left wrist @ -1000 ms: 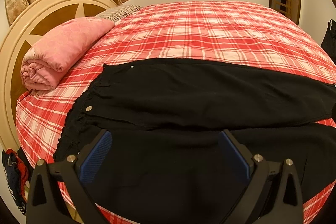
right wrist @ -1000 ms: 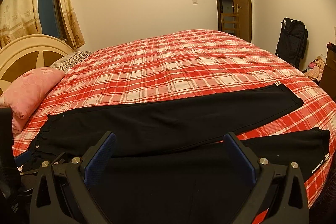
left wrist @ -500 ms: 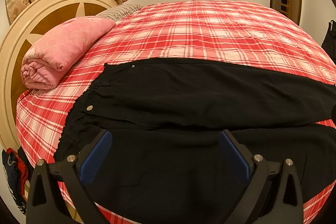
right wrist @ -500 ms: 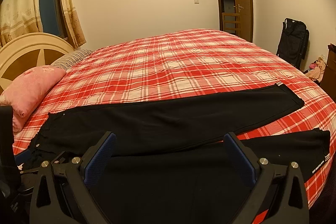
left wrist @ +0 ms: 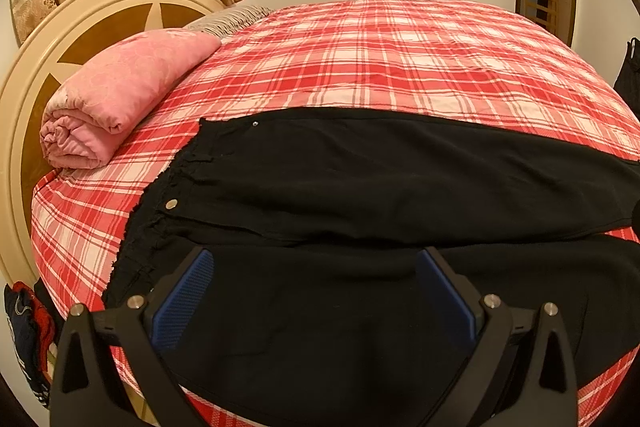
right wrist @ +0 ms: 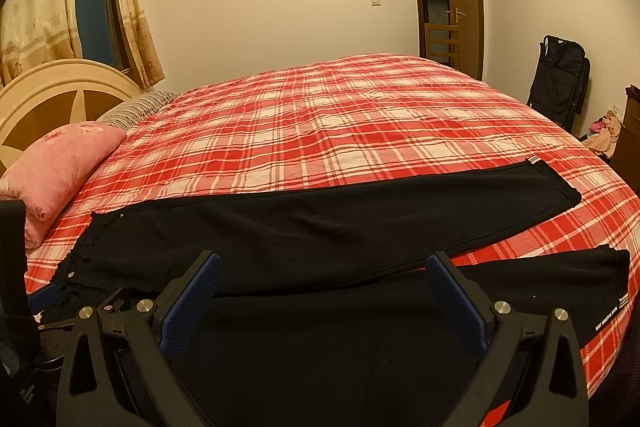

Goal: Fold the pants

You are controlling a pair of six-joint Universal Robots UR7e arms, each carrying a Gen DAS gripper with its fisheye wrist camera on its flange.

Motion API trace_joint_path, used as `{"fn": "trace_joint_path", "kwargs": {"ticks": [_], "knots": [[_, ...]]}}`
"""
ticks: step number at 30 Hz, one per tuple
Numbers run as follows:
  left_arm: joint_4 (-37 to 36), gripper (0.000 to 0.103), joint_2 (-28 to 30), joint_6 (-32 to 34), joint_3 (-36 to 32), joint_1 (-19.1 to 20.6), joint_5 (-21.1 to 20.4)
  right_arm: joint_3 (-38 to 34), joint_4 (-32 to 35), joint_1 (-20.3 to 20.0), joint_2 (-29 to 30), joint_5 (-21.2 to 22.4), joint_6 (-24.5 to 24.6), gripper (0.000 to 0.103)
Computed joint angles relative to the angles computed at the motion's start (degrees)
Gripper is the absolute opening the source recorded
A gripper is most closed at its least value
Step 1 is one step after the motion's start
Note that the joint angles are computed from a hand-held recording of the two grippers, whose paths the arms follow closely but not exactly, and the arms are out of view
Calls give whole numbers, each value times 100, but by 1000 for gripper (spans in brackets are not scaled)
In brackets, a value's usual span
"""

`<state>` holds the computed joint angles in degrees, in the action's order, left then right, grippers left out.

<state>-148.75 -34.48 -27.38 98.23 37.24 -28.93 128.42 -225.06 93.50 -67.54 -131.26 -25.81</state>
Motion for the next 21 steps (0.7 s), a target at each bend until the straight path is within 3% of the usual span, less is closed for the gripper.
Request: {"fn": "trace_joint_path", "kwargs": {"ticks": [21], "knots": [[162, 103, 110, -26, -169, 135, -98, -184, 372, -130, 150, -13, 36, 102]]}}
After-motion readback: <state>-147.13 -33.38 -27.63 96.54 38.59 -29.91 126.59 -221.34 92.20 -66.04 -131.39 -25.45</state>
